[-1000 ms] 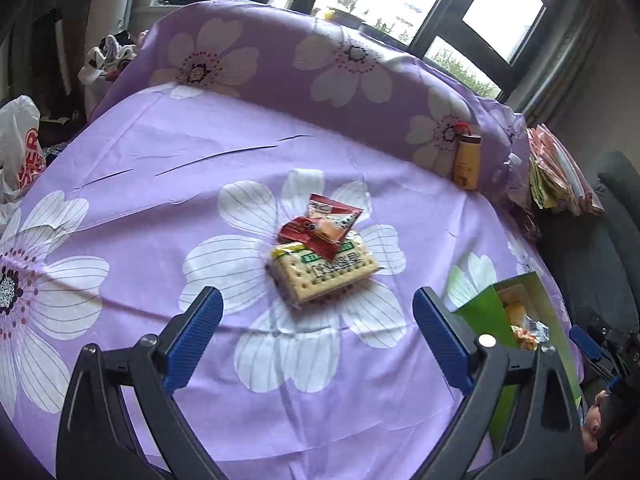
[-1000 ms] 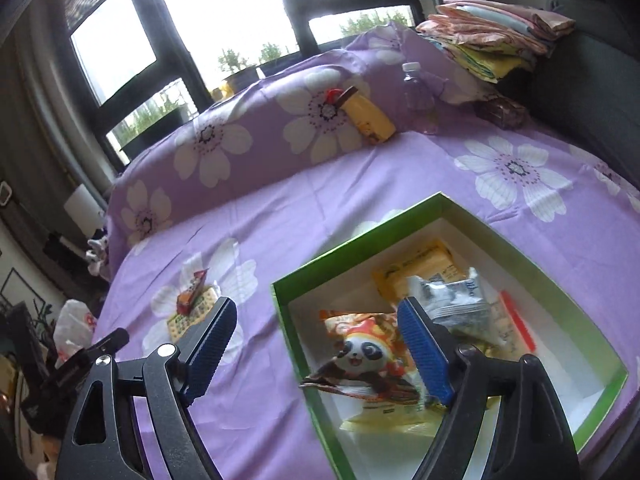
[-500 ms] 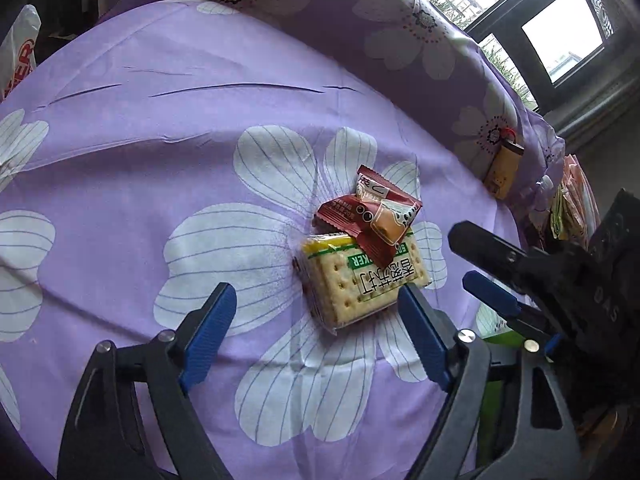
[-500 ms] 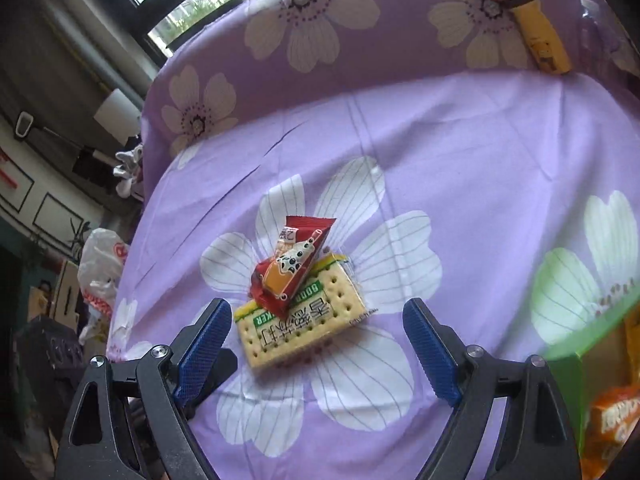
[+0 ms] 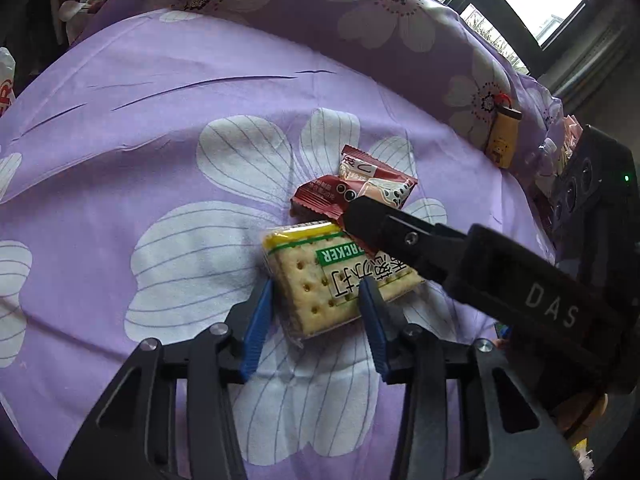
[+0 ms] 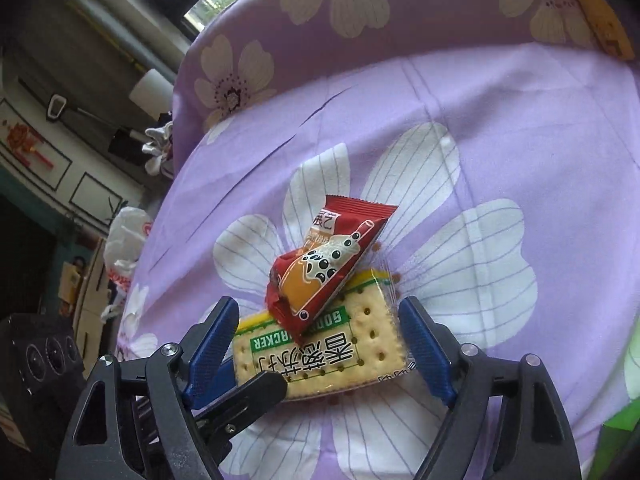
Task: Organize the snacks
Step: 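Close both grippers on the soda cracker packet and lift it, then carry the cracker packet into the green box and open both grippers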
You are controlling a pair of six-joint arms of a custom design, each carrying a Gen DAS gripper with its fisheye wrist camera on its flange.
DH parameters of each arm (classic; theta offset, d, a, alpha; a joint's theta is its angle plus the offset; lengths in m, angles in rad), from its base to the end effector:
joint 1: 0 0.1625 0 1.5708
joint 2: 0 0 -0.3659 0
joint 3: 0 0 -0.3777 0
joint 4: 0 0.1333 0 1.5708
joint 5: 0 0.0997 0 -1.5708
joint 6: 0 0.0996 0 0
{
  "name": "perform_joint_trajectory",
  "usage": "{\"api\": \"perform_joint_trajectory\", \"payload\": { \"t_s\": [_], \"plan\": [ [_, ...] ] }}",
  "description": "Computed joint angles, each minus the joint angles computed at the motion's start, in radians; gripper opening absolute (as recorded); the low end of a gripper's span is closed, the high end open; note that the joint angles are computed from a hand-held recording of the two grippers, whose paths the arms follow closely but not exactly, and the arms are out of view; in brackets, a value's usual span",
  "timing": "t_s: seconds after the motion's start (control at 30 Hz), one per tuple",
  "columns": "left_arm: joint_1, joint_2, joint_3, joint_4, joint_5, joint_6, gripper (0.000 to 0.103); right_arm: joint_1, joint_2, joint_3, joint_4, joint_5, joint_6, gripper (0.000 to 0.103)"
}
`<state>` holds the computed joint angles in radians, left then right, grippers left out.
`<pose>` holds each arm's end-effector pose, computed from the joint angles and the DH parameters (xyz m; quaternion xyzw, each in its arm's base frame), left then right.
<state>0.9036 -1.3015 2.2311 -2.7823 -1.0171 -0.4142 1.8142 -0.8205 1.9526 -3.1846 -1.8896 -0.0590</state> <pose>-0.1280 -0.4626 0.1589 0.0821 0.9496 -0.2552 0.1625 0.2297 -0.5015 0.0506 0.1070 -0.9536 0.2487 0.1318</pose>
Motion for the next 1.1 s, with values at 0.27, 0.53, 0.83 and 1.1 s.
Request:
{"api": "perform_joint_trajectory", "payload": {
  "t_s": [0.27,0.53,0.83,1.1],
  "plan": [
    [-0.063,-0.056,0.047,0.019,0.020,-0.031,0.044,0.038,-0.057,0.101,-0.088,-0.030,0.003,0.081],
    [-0.190,-0.155,0.140,0.005,0.049,-0.043,0.043,0.131,-0.136,0.197,-0.171,-0.123,0.036,0.081],
    [-0.364,-0.198,0.228,-0.044,0.039,-0.017,0.043,0.225,-0.261,0.360,-0.311,-0.271,0.064,0.081],
    [-0.426,-0.151,0.225,-0.072,-0.039,-0.034,0.043,0.307,-0.324,0.437,-0.392,-0.462,0.030,0.081]
  ]
}}
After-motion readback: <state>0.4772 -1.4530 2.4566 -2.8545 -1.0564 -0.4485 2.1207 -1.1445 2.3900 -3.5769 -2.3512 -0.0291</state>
